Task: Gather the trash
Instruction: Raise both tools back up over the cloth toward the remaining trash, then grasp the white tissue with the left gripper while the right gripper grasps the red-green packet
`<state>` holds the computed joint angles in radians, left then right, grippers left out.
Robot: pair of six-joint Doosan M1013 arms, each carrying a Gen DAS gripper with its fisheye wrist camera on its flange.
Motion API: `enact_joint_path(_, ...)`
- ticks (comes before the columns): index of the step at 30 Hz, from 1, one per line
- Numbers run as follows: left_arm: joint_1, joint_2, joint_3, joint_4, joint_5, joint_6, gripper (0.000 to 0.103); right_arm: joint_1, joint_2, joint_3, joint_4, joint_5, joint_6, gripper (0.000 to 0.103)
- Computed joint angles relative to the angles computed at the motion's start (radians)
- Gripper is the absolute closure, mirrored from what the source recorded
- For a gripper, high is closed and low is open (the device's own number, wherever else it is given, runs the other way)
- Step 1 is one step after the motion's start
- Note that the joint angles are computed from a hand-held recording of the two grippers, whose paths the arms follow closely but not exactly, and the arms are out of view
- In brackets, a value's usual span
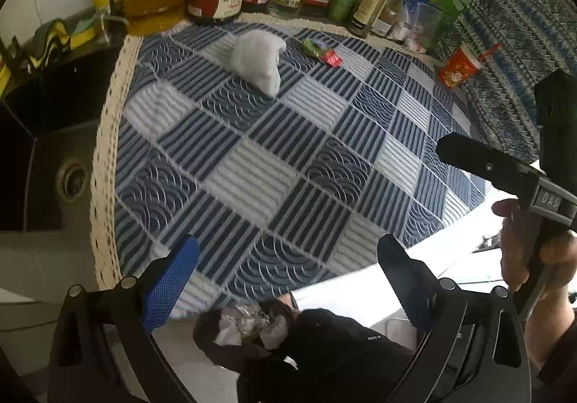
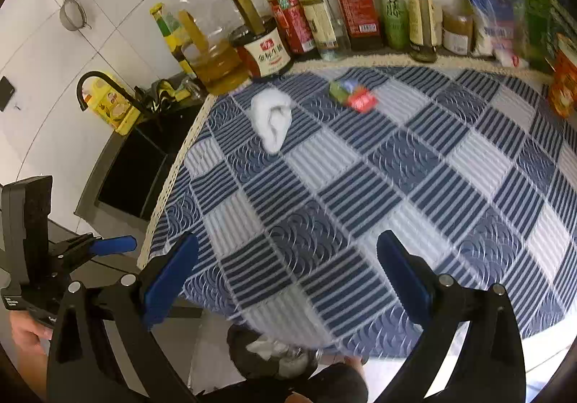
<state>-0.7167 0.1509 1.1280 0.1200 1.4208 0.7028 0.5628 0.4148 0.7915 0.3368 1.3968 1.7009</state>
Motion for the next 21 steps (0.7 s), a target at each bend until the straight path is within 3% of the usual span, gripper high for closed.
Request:
enact_joint_path(11, 0.049, 0.105, -0.143, 0.022, 0.069, -0.008, 0.007, -0.047, 0.098, -0.134, 0.061, 0.027, -0.114, 0.005)
enact_joint_path(21, 0.095, 0.162, -0.205, 0.018, 0.046, -0.046, 0.007, -0.083, 0.179, -0.231, 0.103, 0.055, -0.184, 0.006)
